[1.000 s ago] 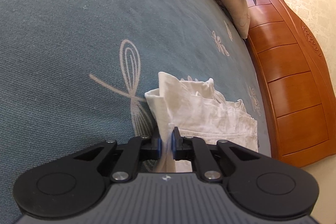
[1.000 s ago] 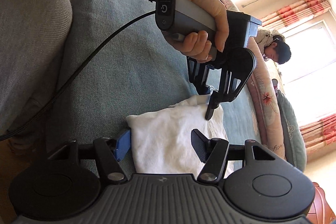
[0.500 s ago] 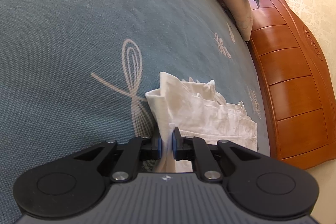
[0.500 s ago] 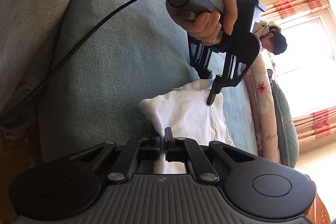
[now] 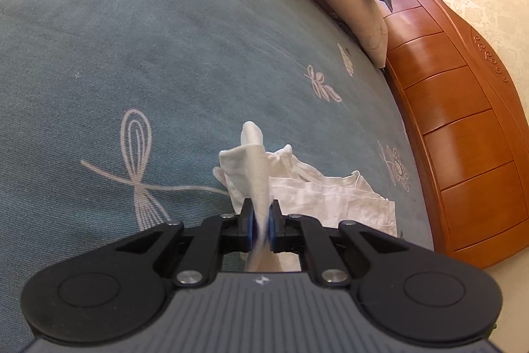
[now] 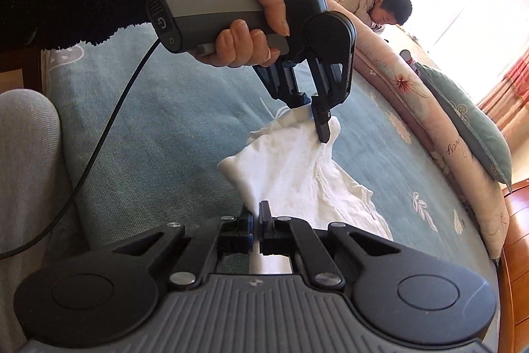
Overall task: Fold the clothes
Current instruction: 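Lift the held edge with both grippers and fold it over the shirt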
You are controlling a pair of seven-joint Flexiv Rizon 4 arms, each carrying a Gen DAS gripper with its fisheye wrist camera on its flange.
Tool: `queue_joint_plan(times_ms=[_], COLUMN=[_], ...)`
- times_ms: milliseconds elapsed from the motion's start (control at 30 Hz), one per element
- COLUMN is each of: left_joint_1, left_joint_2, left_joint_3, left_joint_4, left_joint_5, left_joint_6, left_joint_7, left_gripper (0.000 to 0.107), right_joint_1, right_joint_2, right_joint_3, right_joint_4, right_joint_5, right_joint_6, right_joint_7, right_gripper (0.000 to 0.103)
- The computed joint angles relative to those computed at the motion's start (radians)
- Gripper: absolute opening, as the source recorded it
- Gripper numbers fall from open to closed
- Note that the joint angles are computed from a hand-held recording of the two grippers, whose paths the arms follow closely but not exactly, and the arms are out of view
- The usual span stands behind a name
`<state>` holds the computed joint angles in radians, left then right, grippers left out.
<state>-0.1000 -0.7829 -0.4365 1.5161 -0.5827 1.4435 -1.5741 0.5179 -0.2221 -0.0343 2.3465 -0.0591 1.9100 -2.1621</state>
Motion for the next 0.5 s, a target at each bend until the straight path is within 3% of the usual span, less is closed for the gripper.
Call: queue_joint_plan(times_ms=[167,300,500], left_joint_1=[-0.099,-0.168,-0.265], left_joint_2=[-0.004,-0.019,-0.075], left_joint_3=[0.123,0.202,0.299], left_joint_4=[-0.100,-0.188,-0.372], left_joint_5=[0.049,0.103,0.205], left_joint_6=[-0.072,-0.129,-0.234], left_joint_7=[-0.084,-0.156,-0.279], left_gripper=[0.006,0.006,0.006], right_joint_1=[-0.174,-0.364,-0.496], right_joint_2=[0.010,-0.002,-0.016], right_joint_3=[0.113,0.217,0.209], right_joint_4=[0.006,0.020,0.045], right_joint_5=[-0.079,-0.225,-0.396], right_joint_6=[0.036,0.102,0.214], right_joint_7=[0.087,0.241,0.416], right_gripper=[0.003,0.003,0.003])
